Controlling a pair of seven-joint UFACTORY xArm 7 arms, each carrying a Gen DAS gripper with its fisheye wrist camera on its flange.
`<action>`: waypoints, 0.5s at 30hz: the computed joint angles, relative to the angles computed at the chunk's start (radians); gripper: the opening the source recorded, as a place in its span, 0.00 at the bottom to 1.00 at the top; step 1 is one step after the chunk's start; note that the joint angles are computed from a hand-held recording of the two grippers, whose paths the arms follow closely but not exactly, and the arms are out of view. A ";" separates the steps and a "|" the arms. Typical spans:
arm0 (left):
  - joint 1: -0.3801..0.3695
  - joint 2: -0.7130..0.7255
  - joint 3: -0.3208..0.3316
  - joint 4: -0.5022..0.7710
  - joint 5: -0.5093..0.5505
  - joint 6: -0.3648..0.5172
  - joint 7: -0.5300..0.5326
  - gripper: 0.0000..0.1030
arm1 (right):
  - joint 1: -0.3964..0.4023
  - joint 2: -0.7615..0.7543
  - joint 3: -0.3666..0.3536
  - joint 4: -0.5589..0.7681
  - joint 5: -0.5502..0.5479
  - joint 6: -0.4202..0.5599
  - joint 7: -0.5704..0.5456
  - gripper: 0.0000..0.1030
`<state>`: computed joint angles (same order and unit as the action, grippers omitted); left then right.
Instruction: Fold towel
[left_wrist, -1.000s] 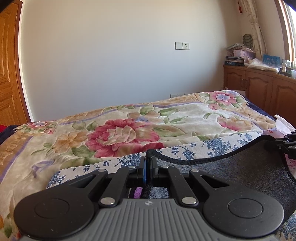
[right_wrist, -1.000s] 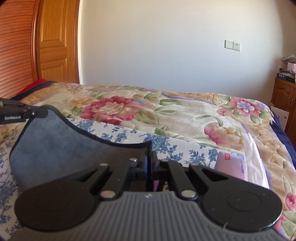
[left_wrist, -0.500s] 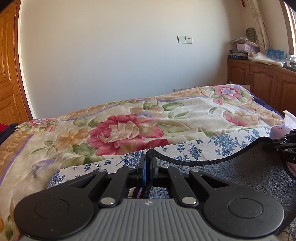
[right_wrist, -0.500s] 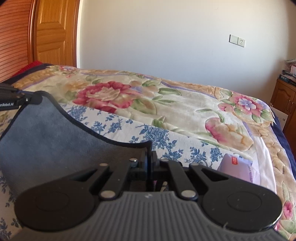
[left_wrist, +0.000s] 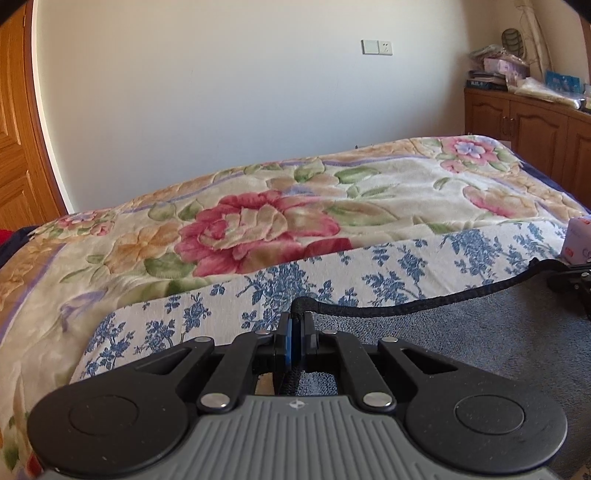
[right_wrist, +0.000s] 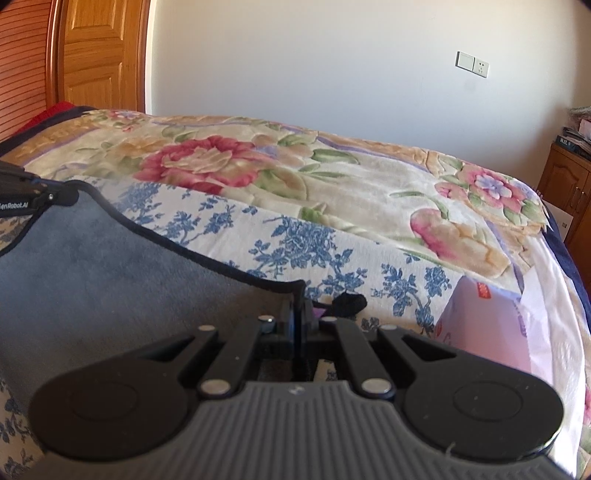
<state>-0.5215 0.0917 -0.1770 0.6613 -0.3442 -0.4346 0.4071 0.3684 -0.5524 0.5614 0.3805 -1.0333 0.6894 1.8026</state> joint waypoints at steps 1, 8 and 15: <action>0.001 0.002 0.000 0.004 0.000 0.010 -0.003 0.06 | 0.000 0.001 0.001 -0.001 -0.001 0.000 0.003 0.04; -0.021 0.017 0.007 0.013 -0.034 -0.007 0.023 0.07 | 0.005 0.005 0.000 -0.003 0.000 0.006 0.018 0.04; -0.052 0.036 0.018 0.028 -0.125 -0.039 0.084 0.40 | 0.007 0.003 -0.004 -0.008 0.007 0.006 0.033 0.12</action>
